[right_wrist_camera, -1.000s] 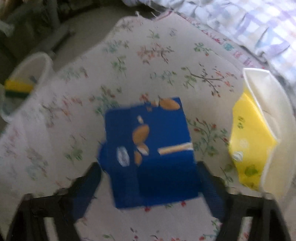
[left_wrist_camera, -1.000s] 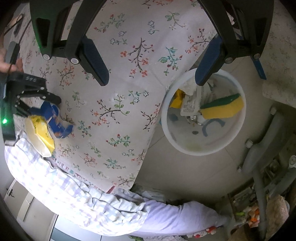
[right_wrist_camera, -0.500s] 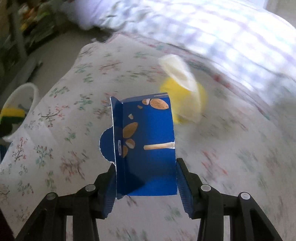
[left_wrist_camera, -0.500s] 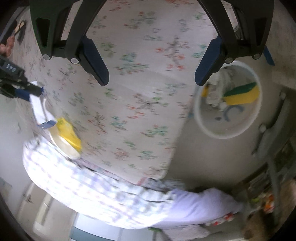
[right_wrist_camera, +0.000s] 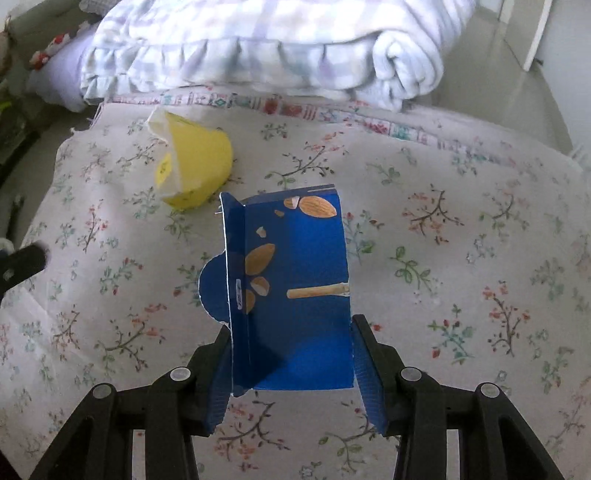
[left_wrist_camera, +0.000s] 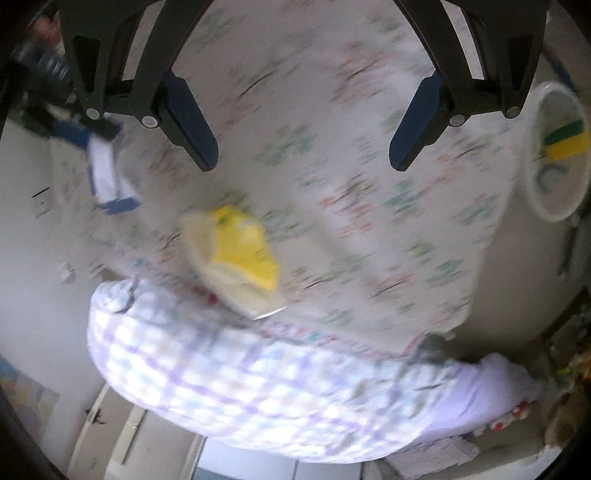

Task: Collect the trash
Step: 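Grasp the blue almond-printed box with the right tool while the left tool grasps the yellow paper cup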

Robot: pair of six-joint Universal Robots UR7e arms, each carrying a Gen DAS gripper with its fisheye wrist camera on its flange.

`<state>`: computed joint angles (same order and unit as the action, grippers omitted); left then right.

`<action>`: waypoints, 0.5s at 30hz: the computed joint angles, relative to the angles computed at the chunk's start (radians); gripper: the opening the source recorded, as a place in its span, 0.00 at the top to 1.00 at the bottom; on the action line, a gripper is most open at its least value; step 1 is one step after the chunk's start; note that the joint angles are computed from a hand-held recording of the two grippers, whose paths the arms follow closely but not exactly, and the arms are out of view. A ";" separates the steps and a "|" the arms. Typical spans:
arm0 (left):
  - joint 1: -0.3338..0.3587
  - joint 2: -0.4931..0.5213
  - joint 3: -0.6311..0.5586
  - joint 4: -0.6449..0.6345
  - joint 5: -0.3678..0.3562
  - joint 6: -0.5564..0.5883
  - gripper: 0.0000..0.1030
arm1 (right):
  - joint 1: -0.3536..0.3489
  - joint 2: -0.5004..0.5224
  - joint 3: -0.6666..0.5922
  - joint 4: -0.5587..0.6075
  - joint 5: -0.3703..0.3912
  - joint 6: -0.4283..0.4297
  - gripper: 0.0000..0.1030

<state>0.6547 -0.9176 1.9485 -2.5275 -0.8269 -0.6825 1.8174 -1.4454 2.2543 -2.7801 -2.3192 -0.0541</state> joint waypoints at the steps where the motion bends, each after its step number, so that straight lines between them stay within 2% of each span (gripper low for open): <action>1: 0.000 0.033 -0.004 -0.097 -0.011 0.051 0.08 | 0.000 0.000 -0.005 -0.005 0.003 -0.007 0.51; 3: 0.002 0.085 -0.024 -0.204 -0.035 0.119 0.16 | -0.002 -0.013 -0.008 -0.015 0.018 -0.023 0.51; 5: 0.007 0.146 -0.070 -0.237 -0.053 0.169 0.24 | -0.008 -0.028 -0.010 -0.020 0.021 -0.035 0.51; 9: 0.017 0.227 -0.153 -0.202 -0.046 0.206 0.38 | -0.038 -0.041 -0.007 -0.018 0.023 -0.041 0.51; 13: 0.035 0.265 -0.203 -0.157 -0.025 0.197 0.50 | -0.062 -0.053 -0.002 -0.008 0.028 -0.045 0.51; 14: 0.038 0.267 -0.202 -0.153 -0.025 0.192 0.56 | -0.066 -0.057 -0.002 -0.004 0.032 -0.047 0.51; 15: 0.041 0.272 -0.207 -0.148 -0.028 0.190 0.67 | -0.068 -0.060 -0.002 -0.002 0.034 -0.049 0.51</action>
<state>0.6957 -0.6460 1.7414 -2.6756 -0.8544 -0.4921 1.7494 -1.5058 2.2523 -2.7819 -2.2851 -0.1033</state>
